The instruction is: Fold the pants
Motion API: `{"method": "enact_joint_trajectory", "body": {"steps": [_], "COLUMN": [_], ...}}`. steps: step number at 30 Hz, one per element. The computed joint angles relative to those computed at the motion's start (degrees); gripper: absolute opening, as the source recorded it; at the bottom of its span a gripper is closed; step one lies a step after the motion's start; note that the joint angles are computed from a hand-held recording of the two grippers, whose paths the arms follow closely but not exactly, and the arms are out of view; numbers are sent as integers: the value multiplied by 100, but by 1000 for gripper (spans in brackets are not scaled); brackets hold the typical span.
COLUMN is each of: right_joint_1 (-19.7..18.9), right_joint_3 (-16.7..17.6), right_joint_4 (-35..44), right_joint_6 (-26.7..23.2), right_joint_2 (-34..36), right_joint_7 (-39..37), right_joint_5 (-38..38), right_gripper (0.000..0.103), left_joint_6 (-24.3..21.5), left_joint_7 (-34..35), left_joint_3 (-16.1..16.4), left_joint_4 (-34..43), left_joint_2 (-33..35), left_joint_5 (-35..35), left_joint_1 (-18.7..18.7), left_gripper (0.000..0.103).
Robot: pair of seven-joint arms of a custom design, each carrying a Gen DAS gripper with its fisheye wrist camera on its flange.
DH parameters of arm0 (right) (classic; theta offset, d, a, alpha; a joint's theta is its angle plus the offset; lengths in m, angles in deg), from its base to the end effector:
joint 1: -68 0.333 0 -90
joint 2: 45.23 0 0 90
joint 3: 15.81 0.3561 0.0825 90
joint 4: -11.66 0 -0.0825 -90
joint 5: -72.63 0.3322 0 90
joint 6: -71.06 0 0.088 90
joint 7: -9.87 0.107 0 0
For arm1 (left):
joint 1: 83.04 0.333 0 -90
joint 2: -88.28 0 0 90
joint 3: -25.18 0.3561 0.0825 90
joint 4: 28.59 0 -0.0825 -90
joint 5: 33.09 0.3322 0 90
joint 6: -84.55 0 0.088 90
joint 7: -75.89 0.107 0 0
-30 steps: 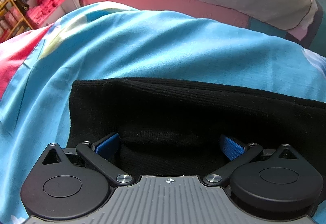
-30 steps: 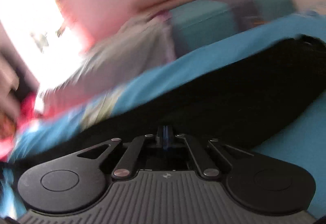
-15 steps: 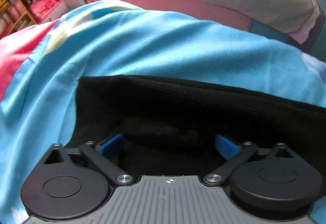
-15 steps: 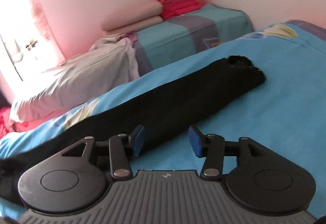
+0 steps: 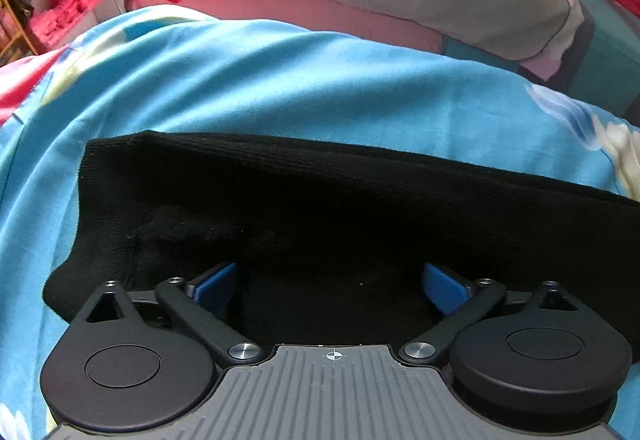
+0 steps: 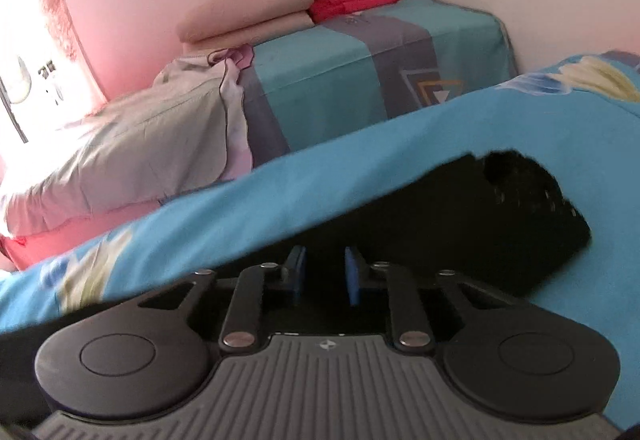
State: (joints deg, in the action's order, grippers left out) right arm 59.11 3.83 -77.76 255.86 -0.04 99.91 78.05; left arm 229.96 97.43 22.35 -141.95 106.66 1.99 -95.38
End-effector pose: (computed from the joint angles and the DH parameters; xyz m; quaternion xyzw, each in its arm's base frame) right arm 0.7412 0.0496 0.3686 -0.5919 0.6710 -0.1967 0.4008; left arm 0.5807 -0.1617 0.4009 -0.8298 0.5112 -0.1043 0.1983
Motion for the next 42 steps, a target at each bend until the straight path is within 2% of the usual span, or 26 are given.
{"method": "enact_joint_trajectory", "body": {"steps": [2,4,6,7,8,10,11,12,13,14,15,17,18,19,23,24,25,27,28,31,34,36,38,40,41,42], "right_joint_1": [60,90,62,74,122,-10,36,251,390,399,297,408,333,79,-1340,-1487,-1435,-1156,-1182,-1450,-1250,-1394,-1460,-2070,-2388,-2554], "right_joint_3": [-121,-221,-289,-373,-499,-443,-530,-818,-1016,-1014,-877,-1018,-929,-644,958,1156,1154,872,950,1448,1356,1603,1685,2380,2769,2959], "right_joint_4": [-41,-592,-842,-762,-634,-251,-36,86,87,-113,-356,-1016,-1377,-1672,-2270,-2303,-2353,-2137,-1961,-1416,-972,-963,-1130,-1419,-1456,-1460], "right_joint_6": [112,1013,1019,729,550,618,399,229,261,517,773,1112,1196,1236,545,537,739,599,526,385,606,931,1089,1168,996,851], "right_joint_2": [-110,-324,-422,-372,-276,39,77,14,-39,-156,-265,-640,-827,-959,-1016,-924,-902,-862,-740,-233,122,310,262,476,675,812], "right_joint_7": [243,421,529,533,543,517,738,1021,1257,1324,1346,1445,1511,1623,2061,2136,1810,1835,1793,1489,1282,1394,1642,1851,1825,1838], "right_joint_5": [208,221,80,-39,-147,-365,-281,26,143,246,179,89,-14,-186,-890,-1050,-974,-1237,-1270,-1466,-1420,-1401,-1237,-1836,-2190,-2457], "right_gripper": [29,40,40,33,18,5,7,12,32,55,61,63,63,64,69,71,77,83,86,85,85,85,73,67,59,57], "left_joint_6": [-61,-13,-14,-51,-117,-261,-343,-416,-491,-566,-607,-673,-688,-698,-715,-718,-719,-716,-704,-650,-608,-586,-557,-468,-339,-188], "left_joint_7": [-28,-18,33,32,30,30,30,48,75,116,158,196,216,244,368,392,414,443,452,448,466,475,480,489,474,460], "left_joint_3": [7,0,-7,-5,-3,-3,-6,-15,-28,-44,-52,-64,-67,-71,-74,-74,-73,-65,-60,-49,-44,-40,-38,-37,-31,-27], "left_joint_4": [28,3,20,54,101,185,232,287,338,393,432,481,494,498,547,556,560,568,560,523,498,481,456,389,303,200], "left_joint_2": [14,8,29,52,78,116,135,158,177,199,217,232,236,235,264,269,269,274,272,259,252,244,231,193,145,86], "left_joint_5": [32,32,8,3,-2,-5,-16,-46,-88,-146,-195,-284,-310,-326,-397,-417,-434,-446,-444,-443,-448,-442,-437,-430,-412,-402], "left_joint_1": [-30,-17,-2,-15,-35,-74,-91,-93,-92,-85,-69,-55,-52,-49,-21,-16,-13,-13,-14,-13,-4,-4,-2,17,37,64], "left_gripper": [103,103,103,103,103,103,103,103,103,103,103,103,103,103,103,103,103,103,103,103,103,103,103,103,103,103]}}
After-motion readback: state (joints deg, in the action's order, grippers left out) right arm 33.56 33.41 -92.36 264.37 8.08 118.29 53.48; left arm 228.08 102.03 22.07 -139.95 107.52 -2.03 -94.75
